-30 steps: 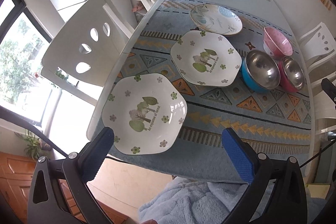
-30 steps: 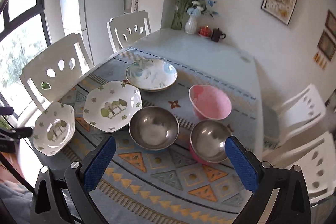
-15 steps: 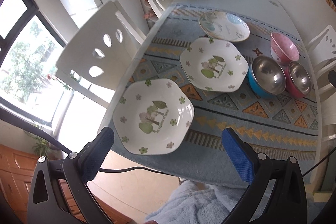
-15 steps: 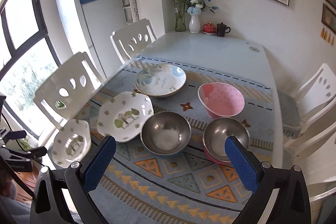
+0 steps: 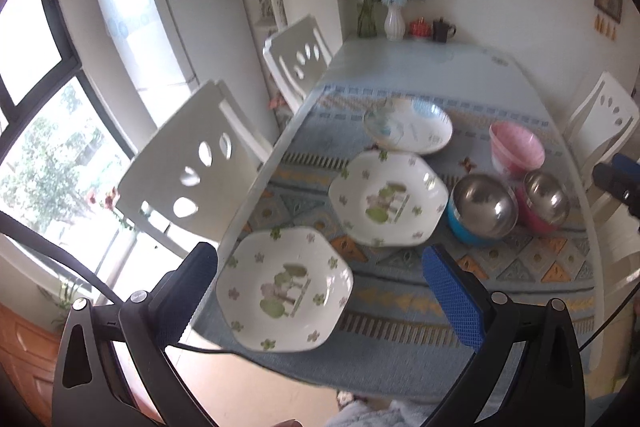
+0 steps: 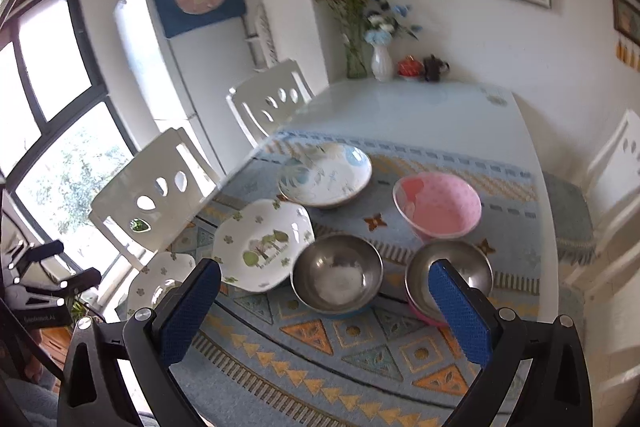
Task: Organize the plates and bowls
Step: 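Move the left tool toward the white hexagonal tree-print plate, then grasp the hexagonal plate rim with the left gripper and lift it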
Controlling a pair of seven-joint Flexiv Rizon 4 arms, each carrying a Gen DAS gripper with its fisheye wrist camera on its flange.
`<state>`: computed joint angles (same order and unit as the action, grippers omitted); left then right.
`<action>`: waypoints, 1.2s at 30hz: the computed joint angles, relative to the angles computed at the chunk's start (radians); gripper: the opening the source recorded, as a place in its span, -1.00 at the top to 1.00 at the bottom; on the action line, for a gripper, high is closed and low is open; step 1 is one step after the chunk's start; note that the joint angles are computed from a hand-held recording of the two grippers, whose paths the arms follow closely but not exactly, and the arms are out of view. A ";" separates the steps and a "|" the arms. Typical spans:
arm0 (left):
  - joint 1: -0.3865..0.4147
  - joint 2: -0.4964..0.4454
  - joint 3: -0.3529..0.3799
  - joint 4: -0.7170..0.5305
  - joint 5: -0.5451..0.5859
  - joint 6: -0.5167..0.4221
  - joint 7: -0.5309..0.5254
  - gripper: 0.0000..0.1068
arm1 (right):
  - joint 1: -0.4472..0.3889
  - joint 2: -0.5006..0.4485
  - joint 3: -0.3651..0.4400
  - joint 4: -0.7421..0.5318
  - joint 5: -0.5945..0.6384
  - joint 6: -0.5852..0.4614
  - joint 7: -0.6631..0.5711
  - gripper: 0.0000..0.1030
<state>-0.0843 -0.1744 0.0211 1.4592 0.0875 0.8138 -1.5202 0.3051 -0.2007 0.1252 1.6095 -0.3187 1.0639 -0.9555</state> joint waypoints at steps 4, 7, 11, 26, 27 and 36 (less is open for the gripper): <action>0.004 0.001 0.002 0.016 -0.015 0.111 -0.022 -0.92 | 0.006 0.000 -0.008 0.017 -0.045 0.099 -0.003 -1.00; 0.003 -0.007 0.008 0.010 -0.002 0.147 -0.049 -0.92 | 0.010 -0.006 -0.019 0.024 -0.073 0.186 0.009 -1.00; 0.003 -0.023 0.011 -0.010 0.004 0.134 -0.063 -0.92 | 0.008 -0.013 -0.026 0.028 -0.088 0.267 0.009 -1.00; 0.032 -0.120 0.032 -0.103 -0.057 -0.031 -0.125 -0.92 | -0.073 -0.158 0.170 -0.192 0.341 0.156 -0.317 -1.00; 0.033 -0.128 0.048 -0.110 -0.037 -0.047 -0.164 -0.92 | -0.079 -0.174 0.187 -0.220 0.391 0.129 -0.337 -1.00; 0.183 -0.177 0.055 0.024 -0.211 -0.180 -0.198 -0.35 | -0.088 -0.437 0.341 -0.585 0.769 -0.382 -0.495 -1.00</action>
<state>0.0983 -0.3511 0.0761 1.4834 -0.1233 0.6334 -1.7186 0.2169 -0.6378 0.4666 1.0241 0.4501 0.6817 -1.4500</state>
